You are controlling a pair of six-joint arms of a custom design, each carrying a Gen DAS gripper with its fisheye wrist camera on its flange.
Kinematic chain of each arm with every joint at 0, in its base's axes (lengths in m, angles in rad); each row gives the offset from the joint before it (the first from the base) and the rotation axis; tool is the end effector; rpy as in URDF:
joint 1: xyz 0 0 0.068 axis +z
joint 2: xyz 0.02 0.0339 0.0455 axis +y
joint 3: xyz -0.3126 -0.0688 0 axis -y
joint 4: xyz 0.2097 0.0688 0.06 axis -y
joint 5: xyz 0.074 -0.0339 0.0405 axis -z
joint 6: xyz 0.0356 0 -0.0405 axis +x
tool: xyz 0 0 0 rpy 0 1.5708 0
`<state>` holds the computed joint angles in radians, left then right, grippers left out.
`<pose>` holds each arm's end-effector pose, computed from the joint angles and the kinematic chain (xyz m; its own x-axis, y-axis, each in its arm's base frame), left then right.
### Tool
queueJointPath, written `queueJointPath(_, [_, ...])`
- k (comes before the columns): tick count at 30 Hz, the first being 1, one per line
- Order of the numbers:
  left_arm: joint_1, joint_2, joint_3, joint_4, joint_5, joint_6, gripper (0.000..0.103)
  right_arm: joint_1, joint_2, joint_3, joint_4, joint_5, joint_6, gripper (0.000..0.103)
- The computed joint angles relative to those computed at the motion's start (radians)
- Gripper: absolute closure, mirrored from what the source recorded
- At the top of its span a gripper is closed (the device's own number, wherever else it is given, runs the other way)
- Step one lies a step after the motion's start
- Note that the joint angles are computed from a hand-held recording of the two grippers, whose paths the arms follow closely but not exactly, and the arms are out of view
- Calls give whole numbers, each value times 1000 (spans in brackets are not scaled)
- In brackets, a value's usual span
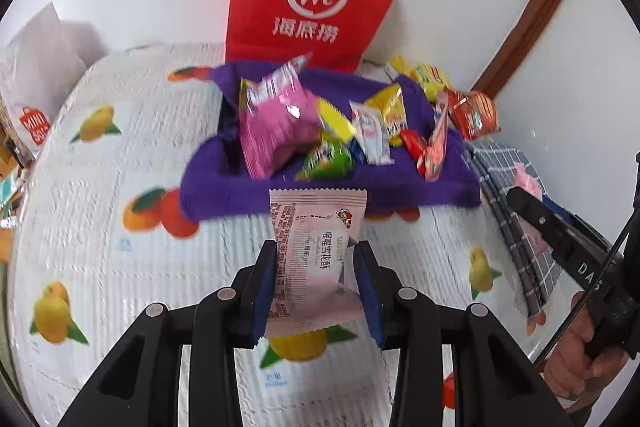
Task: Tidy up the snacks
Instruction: 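Carry both pink sachets over the towel with the right and left tools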
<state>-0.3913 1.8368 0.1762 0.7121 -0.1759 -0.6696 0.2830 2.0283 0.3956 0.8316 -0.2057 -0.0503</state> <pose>0.1934 -0.0731 0.1123 -0.7635 -0.3461 -0.5453 -0.2457 0.9365 -0.2503 0.2675 0.0854 0.1028 -0.6681 -0.2455 -0.7024 -0.4440 0.8891 0.1115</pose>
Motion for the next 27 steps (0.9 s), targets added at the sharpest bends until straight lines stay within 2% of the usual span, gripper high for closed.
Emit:
queueJointPath(13, [187,-140,220,-285,78,146,67,22,-56,295,-303,-33,42,64])
queueJointPath(18, [237,-122,299,-326,106,182,67,48,-26,415,-380,-16,39,64])
queueJointPath(27, [355,-37,385,-331,166,236,67,72,133,708,-590,-18,38,64])
